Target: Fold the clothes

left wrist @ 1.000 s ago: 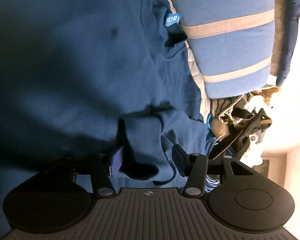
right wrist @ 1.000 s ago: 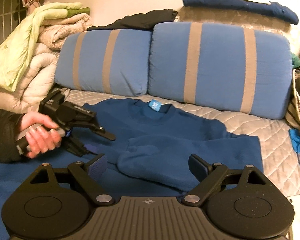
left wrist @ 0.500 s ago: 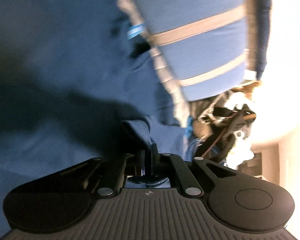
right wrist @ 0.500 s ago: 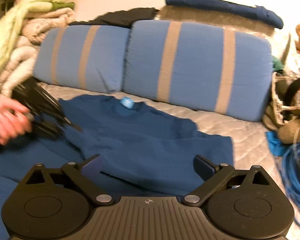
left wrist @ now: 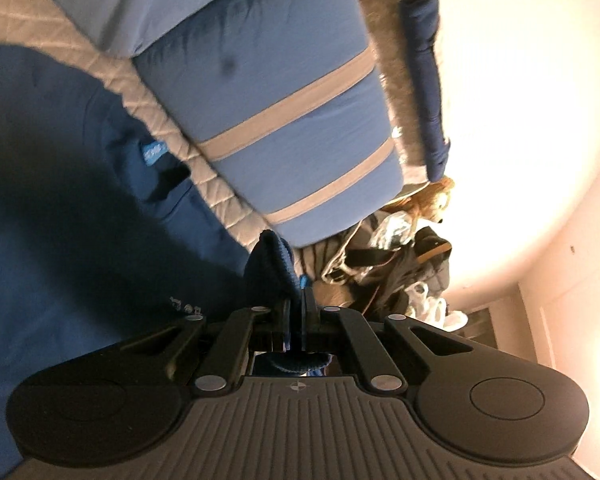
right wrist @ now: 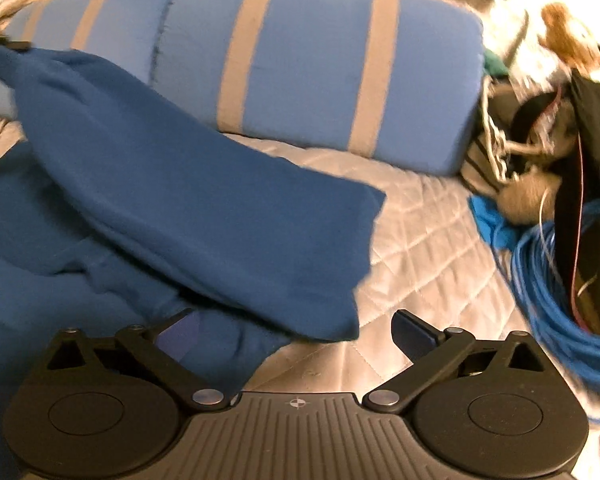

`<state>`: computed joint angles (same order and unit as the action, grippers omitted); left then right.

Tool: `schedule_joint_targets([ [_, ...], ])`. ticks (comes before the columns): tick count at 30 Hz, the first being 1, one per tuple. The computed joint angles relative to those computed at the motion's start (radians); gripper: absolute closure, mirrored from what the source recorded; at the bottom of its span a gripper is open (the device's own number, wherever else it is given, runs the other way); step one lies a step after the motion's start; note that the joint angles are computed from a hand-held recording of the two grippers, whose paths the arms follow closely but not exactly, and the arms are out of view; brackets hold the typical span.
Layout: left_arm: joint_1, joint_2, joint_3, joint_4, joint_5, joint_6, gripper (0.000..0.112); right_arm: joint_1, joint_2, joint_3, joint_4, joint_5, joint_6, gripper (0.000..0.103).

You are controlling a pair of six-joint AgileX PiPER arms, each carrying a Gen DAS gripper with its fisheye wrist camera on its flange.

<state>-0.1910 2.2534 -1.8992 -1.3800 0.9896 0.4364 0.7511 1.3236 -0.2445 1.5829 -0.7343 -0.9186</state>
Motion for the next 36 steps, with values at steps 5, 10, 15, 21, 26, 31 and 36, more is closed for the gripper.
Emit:
schedule_joint_targets([
  [5,0.036,-0.044,0.03,-0.021,-0.004,0.024,0.108,-0.189,0.095,0.007,-0.268,0.095,0.272,0.023],
  [10,0.088,-0.085,0.05,0.013,-0.01,0.022,0.108,-0.27,0.126,0.031,-0.508,0.096,0.484,0.05],
  [15,0.155,-0.14,0.1,0.096,-0.007,0.049,0.108,-0.274,0.1,0.029,-0.544,0.134,0.431,0.087],
  [21,0.167,-0.196,0.12,0.387,-0.029,0.096,0.108,-0.184,0.06,-0.003,-0.355,0.12,0.203,0.093],
  [26,0.141,-0.205,0.179,0.577,-0.092,0.122,0.108,-0.165,0.054,-0.04,-0.264,0.14,0.036,0.093],
  [31,0.106,-0.175,0.213,0.737,-0.177,0.09,0.108,-0.15,0.06,-0.076,-0.14,0.17,-0.162,0.086],
  [36,0.057,-0.186,0.273,0.897,-0.288,0.086,0.103,-0.064,0.018,-0.07,0.049,0.077,-0.351,0.032],
])
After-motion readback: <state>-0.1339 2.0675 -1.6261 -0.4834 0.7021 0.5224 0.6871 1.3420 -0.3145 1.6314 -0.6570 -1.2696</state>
